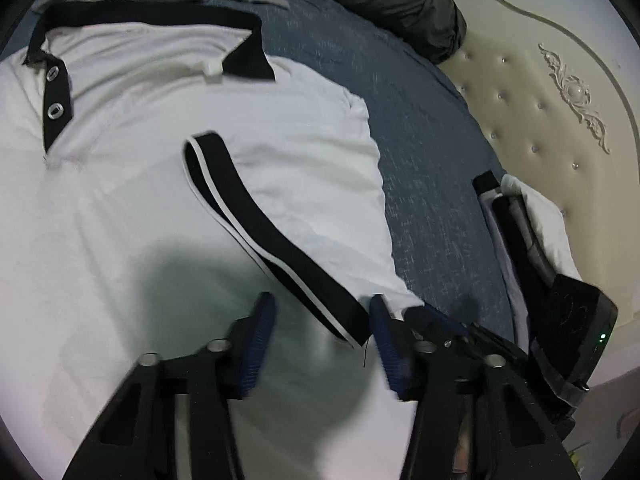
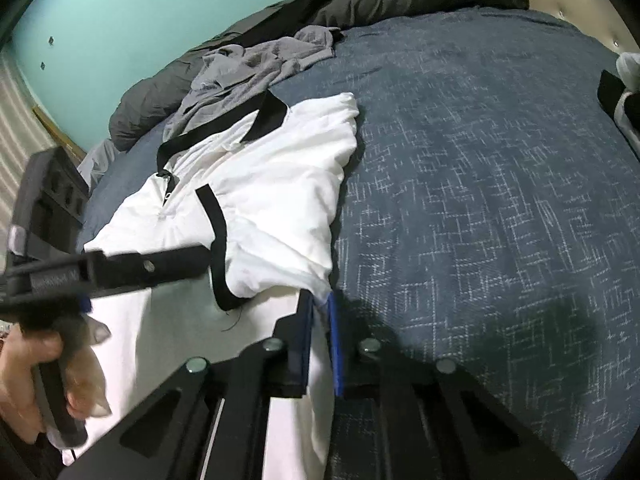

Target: Fold clothes

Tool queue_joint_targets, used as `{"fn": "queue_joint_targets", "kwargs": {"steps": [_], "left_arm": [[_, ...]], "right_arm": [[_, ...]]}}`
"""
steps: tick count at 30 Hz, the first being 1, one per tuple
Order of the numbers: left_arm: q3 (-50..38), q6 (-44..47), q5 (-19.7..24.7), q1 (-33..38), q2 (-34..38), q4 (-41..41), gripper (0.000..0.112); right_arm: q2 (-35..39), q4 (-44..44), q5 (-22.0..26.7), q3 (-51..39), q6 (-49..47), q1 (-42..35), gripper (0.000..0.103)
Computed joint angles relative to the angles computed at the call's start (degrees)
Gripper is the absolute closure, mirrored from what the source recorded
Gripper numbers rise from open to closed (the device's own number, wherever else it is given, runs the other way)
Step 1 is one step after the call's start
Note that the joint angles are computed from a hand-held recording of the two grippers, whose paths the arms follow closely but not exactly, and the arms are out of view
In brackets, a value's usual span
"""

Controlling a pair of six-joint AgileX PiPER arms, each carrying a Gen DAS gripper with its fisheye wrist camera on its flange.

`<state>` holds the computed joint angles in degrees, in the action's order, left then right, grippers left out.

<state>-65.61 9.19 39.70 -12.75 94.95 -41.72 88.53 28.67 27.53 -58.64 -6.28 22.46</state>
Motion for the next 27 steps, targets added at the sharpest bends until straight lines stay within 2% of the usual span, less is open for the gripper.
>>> {"fn": "queue_joint_targets", "kwargs": {"steps": [1, 2, 3, 10, 14, 17, 22, 24, 27], "left_arm": [[-0.31, 0.13, 0.32, -0.32, 0.48, 0.2, 0.095], [-0.64, 0.23, 0.64, -0.63, 0.97, 0.43, 0.108], [-1.34, -0.41, 1.17, -0.99, 1.35, 1.59, 0.112], [0.45, 0.73, 1.63, -1.34, -1.68, 2.51, 0.112], [-1.46, -3.3, 2.13, -1.2, -2.1, 7.73, 0.112], [-6.04, -7.88, 2.55, -0.48, 0.22, 11.87, 0.112], [-24.49, -12.1, 8.42, -0.12, 11.48, 19.69, 0.111], [-32.84, -12.33, 11.19, -0.03, 16.64, 20.44, 0.106], [-47.29, -14.32, 17.06, -0.67, 25.37, 22.53, 0.091]], "right_arm": [[-0.08, 0.09, -0.09, 0.0, -0.21, 0.1, 0.098], [-0.15, -0.74, -0.13, -0.03, 0.55, 0.21, 0.099], [-0.23, -1.63, -0.15, -0.09, 1.39, 0.35, 0.099], [-1.67, -8.99, 2.12, -0.9, 7.95, 0.33, 0.1], [-1.57, -12.41, 3.85, -1.72, 10.66, 1.15, 0.1], [-0.6, -12.97, 4.71, -2.03, 11.04, 1.33, 0.1], [-0.97, -7.54, 4.44, -0.86, 6.89, -0.44, 0.1], [-1.31, -6.13, 4.42, -0.66, 5.79, -0.9, 0.1], [-1.35, -4.83, 4.4, -0.48, 4.59, -1.24, 0.1]]}}
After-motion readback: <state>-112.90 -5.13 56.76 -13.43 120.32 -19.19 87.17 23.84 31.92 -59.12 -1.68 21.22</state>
